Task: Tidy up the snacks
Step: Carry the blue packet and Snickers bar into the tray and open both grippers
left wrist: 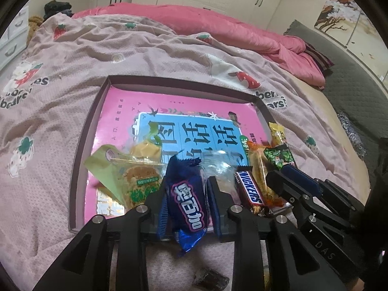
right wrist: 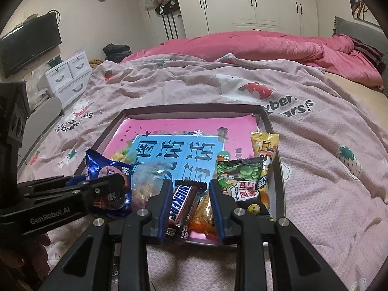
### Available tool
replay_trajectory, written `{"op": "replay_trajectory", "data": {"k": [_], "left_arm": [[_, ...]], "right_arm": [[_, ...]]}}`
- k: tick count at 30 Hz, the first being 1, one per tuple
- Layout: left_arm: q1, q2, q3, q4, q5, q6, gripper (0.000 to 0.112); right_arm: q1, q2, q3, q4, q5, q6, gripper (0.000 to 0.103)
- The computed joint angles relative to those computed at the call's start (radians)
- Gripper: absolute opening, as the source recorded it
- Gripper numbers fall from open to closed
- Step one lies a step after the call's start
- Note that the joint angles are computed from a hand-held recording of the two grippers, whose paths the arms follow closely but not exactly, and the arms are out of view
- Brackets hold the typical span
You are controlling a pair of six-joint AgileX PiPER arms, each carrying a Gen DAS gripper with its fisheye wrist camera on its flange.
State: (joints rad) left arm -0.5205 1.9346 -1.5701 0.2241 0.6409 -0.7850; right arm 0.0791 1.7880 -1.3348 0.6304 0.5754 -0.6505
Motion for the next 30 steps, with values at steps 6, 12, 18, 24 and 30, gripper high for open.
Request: {"op": "replay_trajectory", "data": {"k": [6,12,18,24,30], "left_arm": [[0.007,-0.009,0.005,0.020,0.005,-0.016,0.038],[0.017,-0.020,0.017,0.028,-0.001,-0.030,0.042],[0.014,-0.029,0.016,0.048,0.015,-0.040,0.048],[0.010,-0.050,0.019,0.046,0.021,-0.038,0.056],[-0.002,-0.073,0.013,0.077,0.045,-0.050,0.066]], "right_arm": [[-0.001,-0.002,0.002,-0.003,-0.002,0.007,0.031],[-0.006,-0.006,0.006,0.004,-0.012,0.009,0.031],[-0.012,-0.009,0.006,0.018,-0.008,0.002,0.031],[-0.018,-0.014,0.006,0.035,0.005,-0.004,0.035],[-0.026,-0.022,0.006,0.062,0.018,-0.015,0.039]]}}
